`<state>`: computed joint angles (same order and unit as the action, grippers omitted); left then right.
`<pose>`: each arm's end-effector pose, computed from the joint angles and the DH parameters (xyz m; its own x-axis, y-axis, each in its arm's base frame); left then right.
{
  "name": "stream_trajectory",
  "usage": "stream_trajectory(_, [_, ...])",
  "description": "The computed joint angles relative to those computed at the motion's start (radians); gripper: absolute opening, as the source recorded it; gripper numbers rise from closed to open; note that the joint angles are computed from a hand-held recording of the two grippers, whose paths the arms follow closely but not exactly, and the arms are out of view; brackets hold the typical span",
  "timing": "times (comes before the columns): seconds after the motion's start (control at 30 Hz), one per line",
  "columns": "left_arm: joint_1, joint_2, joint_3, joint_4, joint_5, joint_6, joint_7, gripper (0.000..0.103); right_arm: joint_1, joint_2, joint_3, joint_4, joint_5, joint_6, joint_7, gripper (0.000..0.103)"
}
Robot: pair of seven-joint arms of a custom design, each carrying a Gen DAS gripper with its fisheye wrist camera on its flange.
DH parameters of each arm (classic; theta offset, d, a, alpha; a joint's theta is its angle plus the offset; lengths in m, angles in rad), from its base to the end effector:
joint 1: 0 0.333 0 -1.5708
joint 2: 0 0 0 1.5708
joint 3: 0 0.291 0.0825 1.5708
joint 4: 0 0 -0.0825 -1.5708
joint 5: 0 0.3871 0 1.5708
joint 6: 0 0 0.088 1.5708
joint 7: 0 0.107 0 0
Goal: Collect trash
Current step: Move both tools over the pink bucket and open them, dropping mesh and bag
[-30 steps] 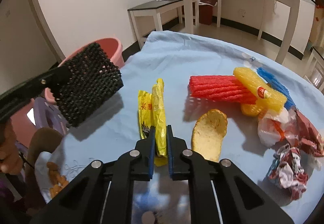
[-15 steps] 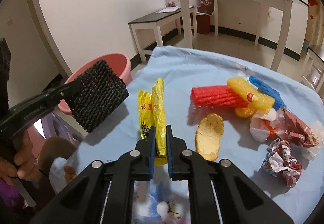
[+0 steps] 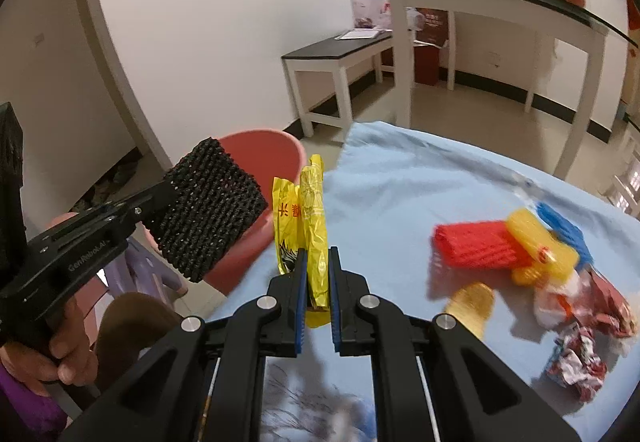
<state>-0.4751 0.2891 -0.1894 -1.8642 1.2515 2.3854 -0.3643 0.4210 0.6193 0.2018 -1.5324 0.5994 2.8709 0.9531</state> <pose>0.5169 -0.3848 0.3685 0.3423 -0.9290 0.1406 -0.5416 -0.3173 -0.7784 0.6321 0.3788 0.3512 0.6463 -0.7371 -0.1974 -0.6181 -0.3540 -0.7019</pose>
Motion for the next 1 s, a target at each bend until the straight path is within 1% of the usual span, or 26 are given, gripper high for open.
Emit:
stream_trajectory(0.17, [0.009,-0.029,0.001,-0.038,0.001,-0.028,-0.027,0.01,0.028,0.042,-0.005,0.073,-0.029,-0.034,0.012,0.009])
stream_trajectory(0.47, [0.049,-0.066,-0.003,-0.098,-0.003,-0.032,-0.081,0.01,0.08,0.147,-0.019,0.251,-0.094,-0.11,0.053,0.009])
stream_trajectory(0.7, [0.07,-0.07,-0.004,-0.121,-0.009,-0.044,-0.103,0.01,0.123,0.254,-0.043,0.42,-0.15,-0.195,0.129,0.009])
stream_trajectory(0.8, [0.081,-0.068,-0.001,-0.129,-0.01,-0.036,-0.108,0.01,0.134,0.303,-0.052,0.495,-0.172,-0.234,0.165,0.009])
stream_trajectory(0.83, [0.086,-0.065,0.0,-0.131,-0.013,-0.031,-0.109,0.01,0.142,0.336,-0.059,0.548,-0.185,-0.26,0.185,0.009])
stream_trajectory(0.97, [0.103,-0.049,0.008,-0.129,-0.023,0.003,-0.103,0.01,0.156,0.422,-0.072,0.686,-0.225,-0.327,0.238,0.009])
stream_trajectory(1.0, [0.105,-0.044,0.01,-0.127,-0.024,0.009,-0.101,0.01,0.158,0.431,-0.072,0.702,-0.232,-0.335,0.246,0.009])
